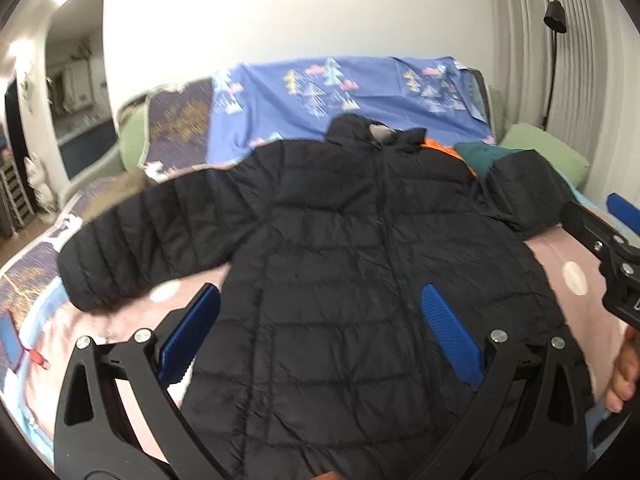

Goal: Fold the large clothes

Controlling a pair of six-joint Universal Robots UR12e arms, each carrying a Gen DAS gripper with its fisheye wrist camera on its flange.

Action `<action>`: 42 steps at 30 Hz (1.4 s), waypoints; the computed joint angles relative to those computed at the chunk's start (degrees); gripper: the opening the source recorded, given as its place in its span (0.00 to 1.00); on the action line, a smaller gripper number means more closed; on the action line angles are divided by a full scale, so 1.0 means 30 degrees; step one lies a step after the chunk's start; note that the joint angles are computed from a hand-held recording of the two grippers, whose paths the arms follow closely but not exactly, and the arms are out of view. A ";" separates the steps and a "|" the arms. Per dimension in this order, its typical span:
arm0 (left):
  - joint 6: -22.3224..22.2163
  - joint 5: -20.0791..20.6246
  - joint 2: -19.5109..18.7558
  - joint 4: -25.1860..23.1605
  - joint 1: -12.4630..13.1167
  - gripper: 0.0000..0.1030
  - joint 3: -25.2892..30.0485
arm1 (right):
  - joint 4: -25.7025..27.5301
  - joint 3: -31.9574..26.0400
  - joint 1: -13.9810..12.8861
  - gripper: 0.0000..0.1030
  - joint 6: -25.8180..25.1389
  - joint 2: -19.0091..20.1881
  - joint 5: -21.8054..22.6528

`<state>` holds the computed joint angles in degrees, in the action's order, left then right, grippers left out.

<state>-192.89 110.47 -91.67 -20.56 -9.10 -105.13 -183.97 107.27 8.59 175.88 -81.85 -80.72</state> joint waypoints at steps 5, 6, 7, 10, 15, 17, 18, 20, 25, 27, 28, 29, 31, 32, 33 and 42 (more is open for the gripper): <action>0.0328 -0.0327 -0.0016 -0.0146 0.0004 0.98 -0.0011 | 0.0134 0.0002 0.0032 0.99 0.0051 0.0008 -0.0132; 0.0371 -0.0679 0.0029 -0.0109 0.0058 0.98 -0.0059 | 0.0162 -0.0011 0.0008 0.99 0.0095 0.0012 -0.0076; 0.0456 -0.1080 0.0054 -0.0029 0.0114 0.98 -0.0092 | 0.0152 -0.0015 0.0001 0.99 0.0136 0.0018 -0.0056; 0.0693 -0.0583 -0.0025 0.0070 -0.0085 0.98 -0.0059 | 0.0150 -0.0030 -0.0014 0.99 0.0124 0.0032 -0.0042; 0.0693 -0.0383 -0.0085 0.0121 -0.0136 0.98 0.0043 | 0.0130 -0.0045 -0.0050 0.99 0.0232 0.0049 -0.0025; 0.0798 -0.0318 -0.0129 0.0156 -0.0156 0.98 0.0076 | 0.0150 -0.0074 -0.0089 0.99 0.0298 0.0067 0.0003; 0.0792 -0.0356 -0.0127 0.0186 -0.0160 0.98 0.0073 | 0.0156 -0.0083 -0.0099 0.99 0.0357 0.0074 0.0005; 0.0803 -0.0416 -0.0121 0.0205 -0.0160 0.98 0.0058 | 0.0161 -0.0080 -0.0136 0.99 0.0434 0.0078 0.0051; 0.0428 -0.0393 -0.0073 0.0258 -0.0115 0.98 0.0005 | 0.0239 -0.0095 -0.0147 0.99 0.0437 0.0098 0.0063; 0.0232 -0.0556 -0.0010 0.0279 -0.0014 0.97 -0.0049 | 0.0187 -0.0097 -0.0152 0.99 0.0413 0.0120 0.0076; 0.0188 -0.0707 0.0029 0.0362 0.0045 0.95 -0.0103 | 0.0159 -0.0097 -0.0152 0.99 0.0398 0.0131 0.0093; 0.0184 -0.0839 0.0042 0.0388 0.0074 0.93 -0.0110 | 0.0162 -0.0081 -0.0156 0.99 0.0364 0.0125 0.0106; 0.0136 -0.1280 0.0098 0.0436 0.0184 0.87 -0.0162 | 0.0167 -0.0079 -0.0155 0.99 0.0373 0.0125 0.0103; 0.0095 -0.1459 0.0118 0.0455 0.0223 0.86 -0.0186 | 0.0186 -0.0083 -0.0153 0.99 0.0405 0.0131 0.0110; 0.0085 -0.1590 0.0132 0.0455 0.0257 0.83 -0.0202 | 0.0201 -0.0079 -0.0156 0.99 0.0384 0.0120 0.0125; 0.0155 -0.2572 0.0187 0.0464 0.0457 0.67 -0.0283 | 0.0215 -0.0074 -0.0084 0.99 0.0217 0.0128 0.0098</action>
<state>-192.43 102.75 -91.10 -19.17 -7.73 -105.98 -183.33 107.05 8.34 176.54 -81.46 -80.42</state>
